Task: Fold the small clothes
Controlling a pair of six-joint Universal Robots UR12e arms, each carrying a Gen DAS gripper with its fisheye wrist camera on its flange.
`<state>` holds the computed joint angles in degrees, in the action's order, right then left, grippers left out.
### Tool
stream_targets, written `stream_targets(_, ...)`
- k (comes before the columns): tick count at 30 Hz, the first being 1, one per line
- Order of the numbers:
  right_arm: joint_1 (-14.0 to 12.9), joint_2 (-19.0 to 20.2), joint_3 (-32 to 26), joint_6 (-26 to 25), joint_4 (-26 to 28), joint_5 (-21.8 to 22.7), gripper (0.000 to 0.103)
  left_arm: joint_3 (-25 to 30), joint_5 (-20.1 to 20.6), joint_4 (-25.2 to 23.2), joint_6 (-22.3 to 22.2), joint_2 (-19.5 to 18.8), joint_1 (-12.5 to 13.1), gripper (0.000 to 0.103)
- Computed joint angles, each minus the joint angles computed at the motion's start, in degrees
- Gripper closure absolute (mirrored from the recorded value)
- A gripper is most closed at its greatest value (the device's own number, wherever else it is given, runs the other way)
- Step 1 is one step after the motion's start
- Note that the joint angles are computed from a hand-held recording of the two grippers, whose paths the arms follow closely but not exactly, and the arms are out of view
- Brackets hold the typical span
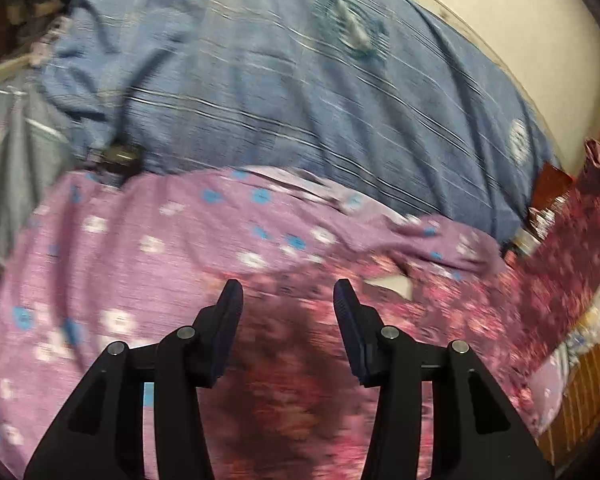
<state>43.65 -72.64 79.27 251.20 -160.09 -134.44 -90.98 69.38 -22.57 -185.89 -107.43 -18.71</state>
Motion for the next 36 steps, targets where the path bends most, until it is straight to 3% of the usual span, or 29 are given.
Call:
stream_targets(4,0.31,6.16,-5.45,-1.56,-4.23,7.12,0.094,-0.97,3.11,1.91,-4.28,0.77,2.37,0.054)
stream_targets(9,0.78,14.57,-13.26,-1.79,-5.01,16.18,0.094,-1.81,7.96,2.45,-6.46,1.44,4.20,0.054)
stream_targets(13,0.39,20.63,-16.78,1.55,-7.91,24.89,0.094,-2.65,9.81,1.92,-6.51,2.01,5.59,0.054)
stream_targets(16,0.42,24.11,-18.80,4.98,-4.19,29.61,0.094,-2.92,10.14,0.84,-6.72,2.11,6.34,0.054)
stream_targets(19,0.07,25.24,-19.27,7.83,4.49,33.63,0.087,-3.11,10.02,0.71,-6.48,2.16,6.52,0.054)
stream_targets(20,-0.13,25.21,-18.79,8.76,5.65,35.01,0.079,-3.09,9.76,0.66,-6.25,2.17,6.47,0.054)
stream_targets(22,-0.38,24.49,-16.44,9.67,2.12,36.80,0.073,-3.11,8.47,0.78,-5.37,2.26,6.19,0.054)
stream_targets(23,-0.39,24.04,-16.06,8.98,2.23,36.94,0.061,-3.07,7.72,0.80,-4.84,2.27,6.01,0.054)
stream_targets(24,-0.33,23.28,-15.77,7.33,3.34,36.98,0.048,-2.93,6.91,0.77,-4.20,2.21,5.81,0.054)
stream_targets(25,-0.20,22.30,-15.41,5.17,4.71,36.56,0.043,-2.76,5.82,0.58,-3.26,2.13,5.42,0.054)
stream_targets(28,0.22,19.25,-14.22,-2.48,8.84,35.12,0.041,-2.28,2.09,-1.10,-1.28,1.99,4.67,0.054)
stream_targets(30,0.61,16.80,-13.54,-7.55,13.92,31.80,0.046,-2.08,1.49,-1.81,0.00,1.94,4.02,0.054)
stream_targets(33,1.88,13.23,-12.67,-9.35,23.82,16.96,0.046,-1.46,3.01,-3.31,2.22,1.62,2.71,0.053)
stream_targets(35,2.22,11.02,-12.02,-4.83,34.21,6.21,0.044,-1.05,3.37,-4.55,2.88,1.26,2.15,0.053)
stream_targets(36,2.13,10.32,-12.07,-2.44,39.81,2.66,0.037,-0.87,3.57,-5.05,3.21,1.11,1.95,0.053)
